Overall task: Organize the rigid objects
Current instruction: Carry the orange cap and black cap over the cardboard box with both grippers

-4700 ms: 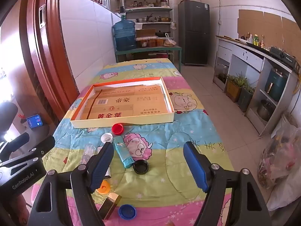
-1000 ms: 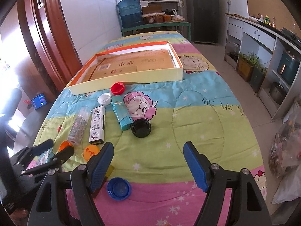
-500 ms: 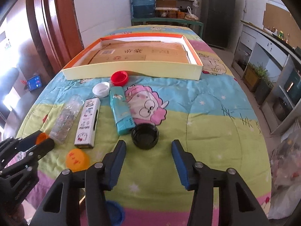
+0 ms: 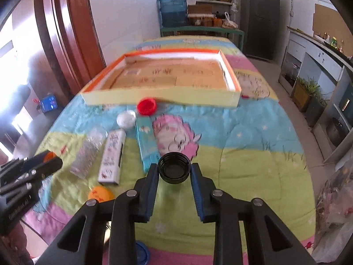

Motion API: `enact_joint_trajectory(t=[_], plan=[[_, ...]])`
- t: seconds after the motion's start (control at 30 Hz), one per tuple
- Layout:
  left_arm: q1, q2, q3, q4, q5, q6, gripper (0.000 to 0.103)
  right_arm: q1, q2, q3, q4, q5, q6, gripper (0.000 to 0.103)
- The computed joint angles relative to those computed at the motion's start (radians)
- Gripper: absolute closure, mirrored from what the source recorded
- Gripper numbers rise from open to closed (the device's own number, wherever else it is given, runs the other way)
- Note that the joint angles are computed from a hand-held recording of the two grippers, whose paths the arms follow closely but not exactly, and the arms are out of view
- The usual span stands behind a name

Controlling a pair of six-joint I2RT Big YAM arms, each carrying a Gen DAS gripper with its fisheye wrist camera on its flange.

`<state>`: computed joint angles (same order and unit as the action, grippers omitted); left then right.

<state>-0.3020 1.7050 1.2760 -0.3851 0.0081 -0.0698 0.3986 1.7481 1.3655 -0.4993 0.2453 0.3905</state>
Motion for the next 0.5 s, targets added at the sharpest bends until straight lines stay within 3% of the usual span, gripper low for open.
enact_joint_trajectory(t=[0.17,0.5], plan=[[0.011,0.017,0.092,-0.012,-0.044,-0.029,0.073,-0.016,-0.012,0.036,0.012,-0.004,-0.036,0.073],[0.02,0.153,0.397,-0.119,-0.028,-0.02,0.073,-0.07,0.045,0.216,-0.022,-0.051,-0.114,0.073]])
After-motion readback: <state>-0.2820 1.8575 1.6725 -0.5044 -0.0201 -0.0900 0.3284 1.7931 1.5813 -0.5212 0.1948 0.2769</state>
